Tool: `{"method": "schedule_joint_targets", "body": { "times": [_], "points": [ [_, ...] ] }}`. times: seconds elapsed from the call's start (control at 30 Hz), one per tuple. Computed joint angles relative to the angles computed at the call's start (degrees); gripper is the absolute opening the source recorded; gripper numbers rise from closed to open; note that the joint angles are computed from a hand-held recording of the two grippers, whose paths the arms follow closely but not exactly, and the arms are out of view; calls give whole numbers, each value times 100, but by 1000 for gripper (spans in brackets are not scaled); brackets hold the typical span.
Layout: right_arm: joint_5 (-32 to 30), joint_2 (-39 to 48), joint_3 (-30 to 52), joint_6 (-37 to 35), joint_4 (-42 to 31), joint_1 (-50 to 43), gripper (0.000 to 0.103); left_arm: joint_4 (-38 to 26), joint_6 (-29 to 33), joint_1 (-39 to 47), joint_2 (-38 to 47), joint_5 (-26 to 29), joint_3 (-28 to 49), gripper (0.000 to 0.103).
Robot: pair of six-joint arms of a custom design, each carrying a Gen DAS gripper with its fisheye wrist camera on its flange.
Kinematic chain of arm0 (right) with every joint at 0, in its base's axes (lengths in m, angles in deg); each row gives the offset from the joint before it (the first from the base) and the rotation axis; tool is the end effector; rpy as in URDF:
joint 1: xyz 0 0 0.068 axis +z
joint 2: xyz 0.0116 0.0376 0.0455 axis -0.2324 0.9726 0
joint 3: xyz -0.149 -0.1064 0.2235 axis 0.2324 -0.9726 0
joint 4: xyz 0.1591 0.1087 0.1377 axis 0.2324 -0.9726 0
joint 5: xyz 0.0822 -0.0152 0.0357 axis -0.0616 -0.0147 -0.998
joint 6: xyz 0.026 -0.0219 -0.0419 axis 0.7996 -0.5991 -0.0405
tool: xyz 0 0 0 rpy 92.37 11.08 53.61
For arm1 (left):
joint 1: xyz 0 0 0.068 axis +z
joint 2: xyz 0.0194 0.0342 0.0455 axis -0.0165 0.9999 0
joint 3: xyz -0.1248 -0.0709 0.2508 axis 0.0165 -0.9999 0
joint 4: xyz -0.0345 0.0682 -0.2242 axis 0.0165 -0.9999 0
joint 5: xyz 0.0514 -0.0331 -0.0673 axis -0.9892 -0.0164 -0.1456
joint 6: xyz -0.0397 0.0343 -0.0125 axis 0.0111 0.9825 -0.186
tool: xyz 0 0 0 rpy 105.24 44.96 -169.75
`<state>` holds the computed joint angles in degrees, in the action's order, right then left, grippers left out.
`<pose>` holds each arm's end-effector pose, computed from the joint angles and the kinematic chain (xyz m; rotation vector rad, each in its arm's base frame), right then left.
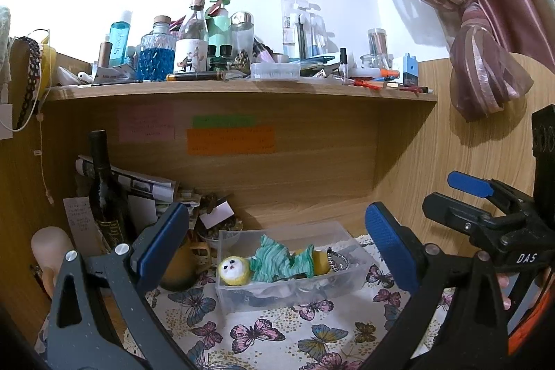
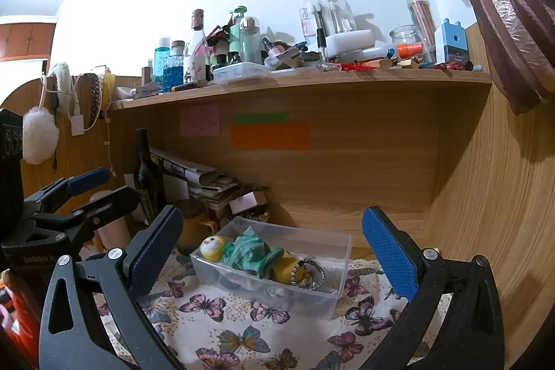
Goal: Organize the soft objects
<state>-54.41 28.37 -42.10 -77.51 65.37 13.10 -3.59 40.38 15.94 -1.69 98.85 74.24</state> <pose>0.2450 0.1252 0.2505 -0.3914 1.7000 0.4579 0.1969 0.0471 0.2562 0.0421 1.7230 -0.0423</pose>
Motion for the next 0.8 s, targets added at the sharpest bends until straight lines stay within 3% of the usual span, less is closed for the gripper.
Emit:
{"method": "schedule_joint_targets", "body": {
  "times": [0.8],
  "points": [
    [95,-5,1,26,-14,64,103,-273,-3,78,-16,285,101,103]
  ]
}}
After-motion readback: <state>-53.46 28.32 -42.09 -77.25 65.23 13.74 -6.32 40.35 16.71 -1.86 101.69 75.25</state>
